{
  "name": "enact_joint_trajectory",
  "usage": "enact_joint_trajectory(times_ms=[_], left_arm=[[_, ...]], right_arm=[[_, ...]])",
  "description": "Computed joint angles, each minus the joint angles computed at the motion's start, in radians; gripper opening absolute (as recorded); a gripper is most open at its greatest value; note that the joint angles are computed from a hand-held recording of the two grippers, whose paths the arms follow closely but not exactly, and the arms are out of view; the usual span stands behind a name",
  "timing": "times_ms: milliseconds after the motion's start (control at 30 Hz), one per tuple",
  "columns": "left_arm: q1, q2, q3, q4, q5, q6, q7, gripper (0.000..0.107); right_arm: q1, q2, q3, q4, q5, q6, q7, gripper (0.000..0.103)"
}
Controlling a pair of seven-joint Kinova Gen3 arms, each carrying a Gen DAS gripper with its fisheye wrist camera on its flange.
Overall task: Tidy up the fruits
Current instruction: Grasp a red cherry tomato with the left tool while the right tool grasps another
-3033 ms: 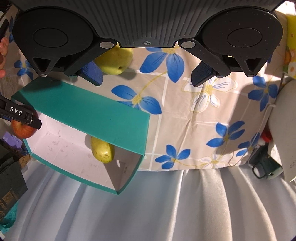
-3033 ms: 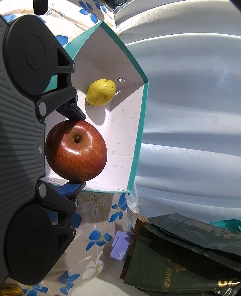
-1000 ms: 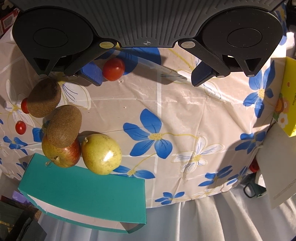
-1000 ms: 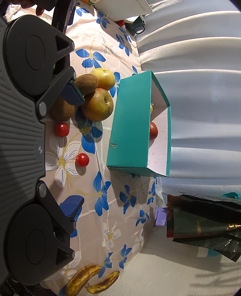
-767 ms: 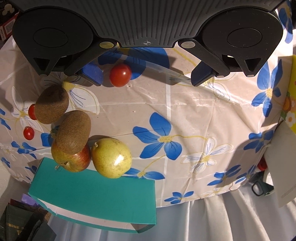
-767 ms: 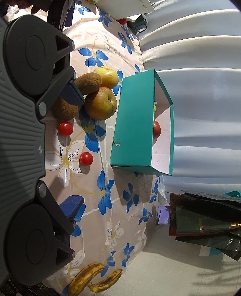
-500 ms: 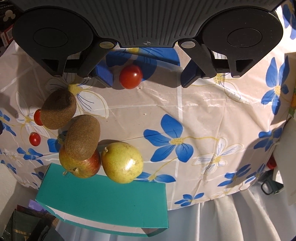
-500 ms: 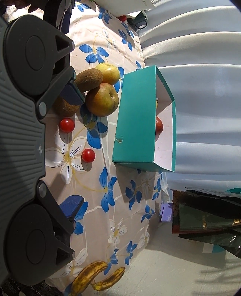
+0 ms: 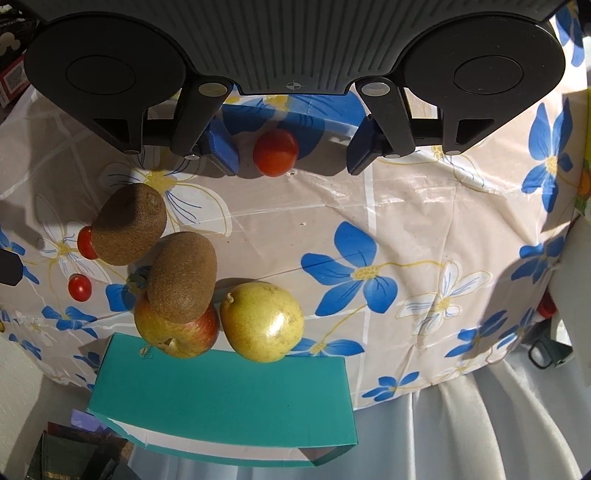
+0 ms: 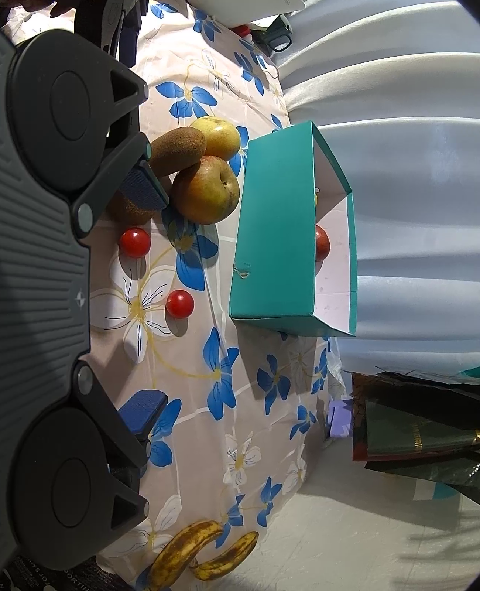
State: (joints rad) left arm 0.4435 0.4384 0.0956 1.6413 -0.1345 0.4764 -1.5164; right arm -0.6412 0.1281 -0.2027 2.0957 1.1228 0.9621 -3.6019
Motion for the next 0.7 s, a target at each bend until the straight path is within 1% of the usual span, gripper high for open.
enact_joint_trajectory(times_ms=[200, 267, 333, 433, 467, 533, 633, 700], left_arm=[[0.0, -0.001, 0.008, -0.007, 0.004, 0.016, -0.014, 0.062], [-0.01, -0.002, 0.021, -0.006, 0.014, 0.019, -0.032, 0.057], [-0.015, -0.002, 0.025, -0.007, 0.022, 0.02, -0.042, 0.054], [-0.048, 0.002, 0.055, -0.024, 0.065, 0.05, -0.08, 0.043], [-0.044, 0.002, 0.052, -0.027, 0.066, 0.055, -0.083, 0.036], [-0.05, 0.003, 0.055, -0.03, 0.079, 0.058, -0.096, 0.028], [-0.075, 0.003, 0.07, -0.047, 0.12, 0.083, -0.117, 0.027], [-0.084, -0.013, 0.077, -0.04, 0.139, 0.066, -0.137, 0.027]], right_arm=[[0.009, 0.002, 0.004, -0.001, -0.013, -0.014, 0.013, 0.103], [0.013, 0.002, 0.007, -0.001, -0.016, -0.022, 0.016, 0.103], [0.015, 0.004, 0.009, -0.002, -0.019, -0.026, 0.018, 0.103], [0.017, 0.006, 0.011, -0.003, -0.017, -0.031, 0.022, 0.103], [0.016, 0.007, 0.012, -0.003, -0.016, -0.03, 0.022, 0.103], [0.018, 0.007, 0.014, -0.005, -0.014, -0.031, 0.026, 0.103], [0.022, 0.008, 0.017, -0.006, -0.014, -0.032, 0.032, 0.103], [0.024, 0.01, 0.019, -0.008, -0.013, -0.029, 0.034, 0.103]])
